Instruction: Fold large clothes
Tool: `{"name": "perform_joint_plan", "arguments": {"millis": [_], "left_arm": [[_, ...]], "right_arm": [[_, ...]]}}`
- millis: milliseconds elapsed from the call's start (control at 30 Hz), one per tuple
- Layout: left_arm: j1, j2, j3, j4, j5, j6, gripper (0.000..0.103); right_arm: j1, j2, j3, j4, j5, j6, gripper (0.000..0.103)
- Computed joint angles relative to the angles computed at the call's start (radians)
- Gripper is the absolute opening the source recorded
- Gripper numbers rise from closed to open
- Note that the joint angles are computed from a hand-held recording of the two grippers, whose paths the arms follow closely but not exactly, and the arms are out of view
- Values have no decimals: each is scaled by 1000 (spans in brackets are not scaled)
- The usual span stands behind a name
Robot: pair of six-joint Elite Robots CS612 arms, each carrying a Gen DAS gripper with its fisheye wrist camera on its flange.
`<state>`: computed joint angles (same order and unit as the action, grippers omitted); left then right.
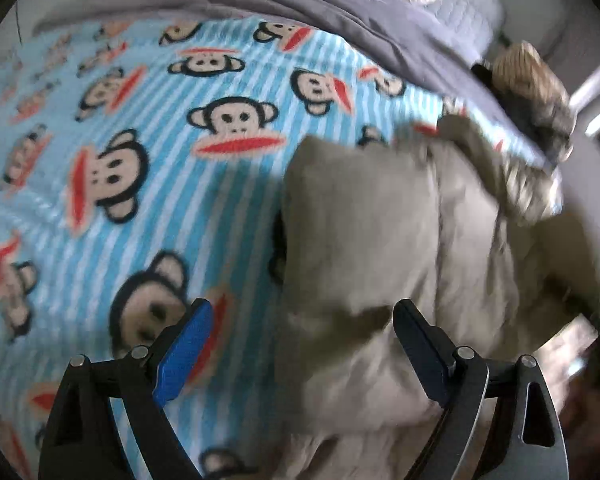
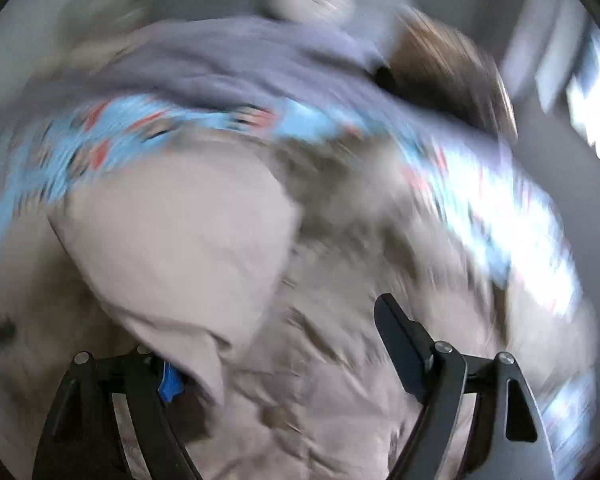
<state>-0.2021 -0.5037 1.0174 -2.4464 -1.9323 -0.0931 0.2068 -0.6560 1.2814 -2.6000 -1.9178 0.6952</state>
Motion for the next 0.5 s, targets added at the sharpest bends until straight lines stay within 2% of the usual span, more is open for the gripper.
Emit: {"name": "perform_joint_plan", "arguments": {"millis": [67, 133, 167, 200, 233, 267, 300, 333, 400, 500], "left_arm": [[21, 73, -138, 140, -136, -34, 92], [25, 126, -230, 209, -187, -67, 91], [22, 134, -243, 198, -190, -75, 70], [21, 140, -253, 187, -207, -67, 49], [16, 140, -260, 190, -218, -55, 27], [8, 125, -241, 151, -187, -48, 25], [0, 105, -209, 102, -155, -21, 21], [-9, 84, -176, 65, -119, 15, 20], [-39, 45, -108, -7, 19, 93, 20], [-78, 45, -83, -40, 191, 188, 21]], "right_arm": [[-43, -34, 89, -97, 146, 122, 84], [-81, -48, 156, -201, 284, 219, 80], [-88, -49, 171, -233, 313, 249, 76], [-97, -50, 183, -264, 345, 281, 61], [-103, -51, 194, -285, 368, 298, 35], [-110, -52, 203, -312, 388, 308, 16], [-114, -54, 216, -347, 405, 325, 10], [-114, -60, 224, -351, 395, 330, 10], [-109, -71, 238, -340, 367, 304, 10], [-103, -67, 244, -308, 362, 280, 10]]}}
